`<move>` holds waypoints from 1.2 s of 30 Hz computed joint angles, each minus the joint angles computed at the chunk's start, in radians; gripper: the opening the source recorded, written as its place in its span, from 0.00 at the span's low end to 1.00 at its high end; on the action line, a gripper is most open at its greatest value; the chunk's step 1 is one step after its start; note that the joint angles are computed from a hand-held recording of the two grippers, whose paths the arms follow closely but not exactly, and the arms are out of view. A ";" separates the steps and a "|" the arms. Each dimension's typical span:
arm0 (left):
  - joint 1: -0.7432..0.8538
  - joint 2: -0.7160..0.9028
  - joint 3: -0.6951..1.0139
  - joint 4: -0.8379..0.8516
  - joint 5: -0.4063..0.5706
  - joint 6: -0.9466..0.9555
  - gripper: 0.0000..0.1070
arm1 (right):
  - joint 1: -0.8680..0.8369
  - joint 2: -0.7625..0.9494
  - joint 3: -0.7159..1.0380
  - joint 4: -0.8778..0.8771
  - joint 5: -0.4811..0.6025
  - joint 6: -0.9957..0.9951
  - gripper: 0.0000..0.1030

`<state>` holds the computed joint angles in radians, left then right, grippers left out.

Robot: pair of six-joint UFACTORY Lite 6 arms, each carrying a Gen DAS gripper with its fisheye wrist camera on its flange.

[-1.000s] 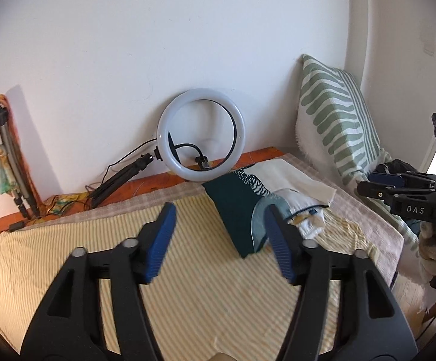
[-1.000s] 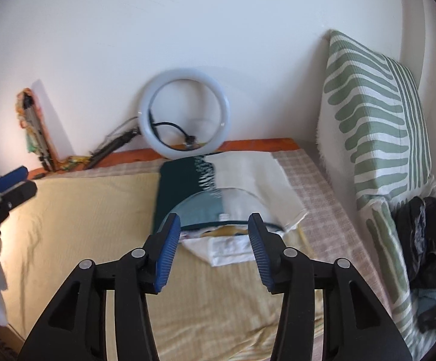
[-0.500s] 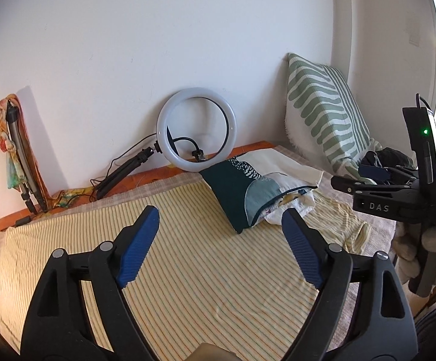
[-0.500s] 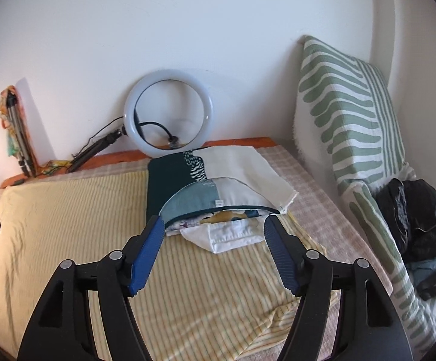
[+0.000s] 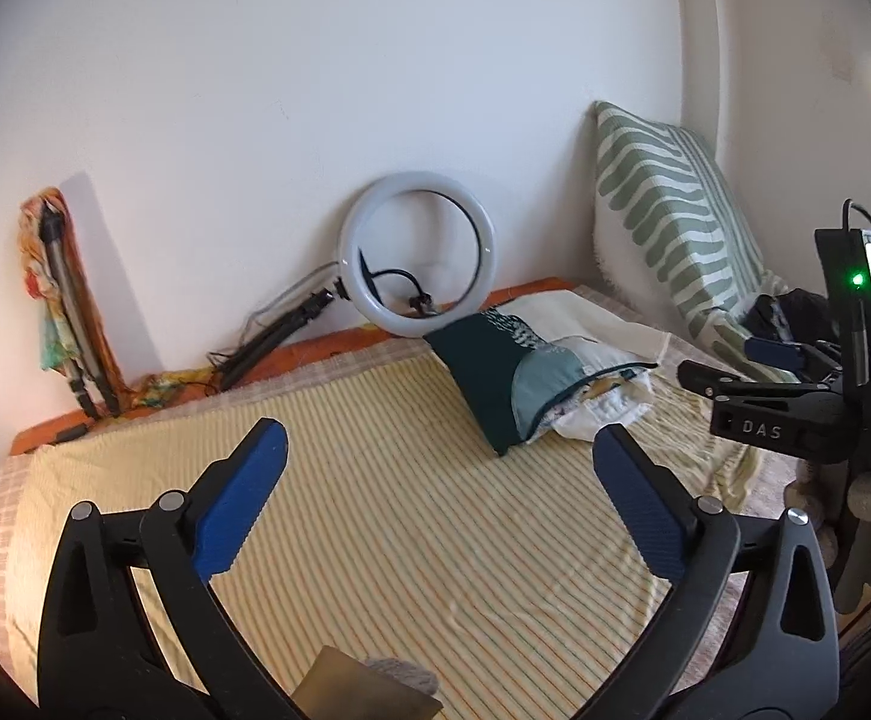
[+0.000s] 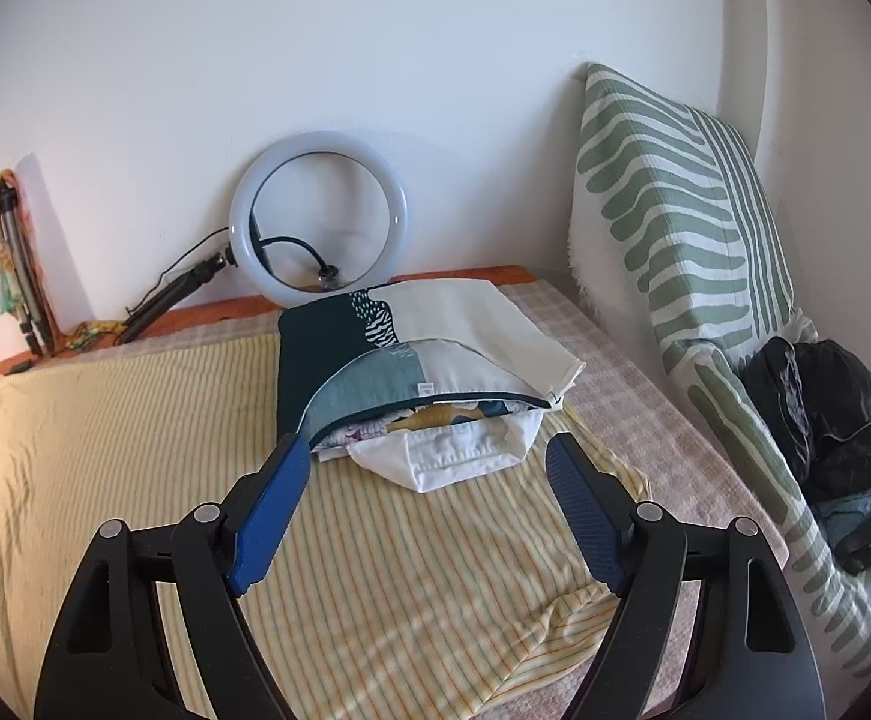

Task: Fold small clothes

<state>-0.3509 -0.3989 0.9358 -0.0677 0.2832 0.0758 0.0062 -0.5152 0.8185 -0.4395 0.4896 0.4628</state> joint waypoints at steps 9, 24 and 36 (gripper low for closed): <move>-0.056 -0.026 -0.011 0.134 0.006 -0.118 0.96 | -0.022 -0.004 -0.007 0.013 -0.018 0.010 0.80; -0.079 -0.016 -0.005 0.174 0.016 -0.164 0.96 | -0.049 0.007 -0.003 0.056 -0.032 -0.026 0.80; -0.088 -0.017 -0.004 0.215 0.014 -0.203 0.96 | -0.074 0.005 -0.008 0.123 -0.037 -0.067 0.80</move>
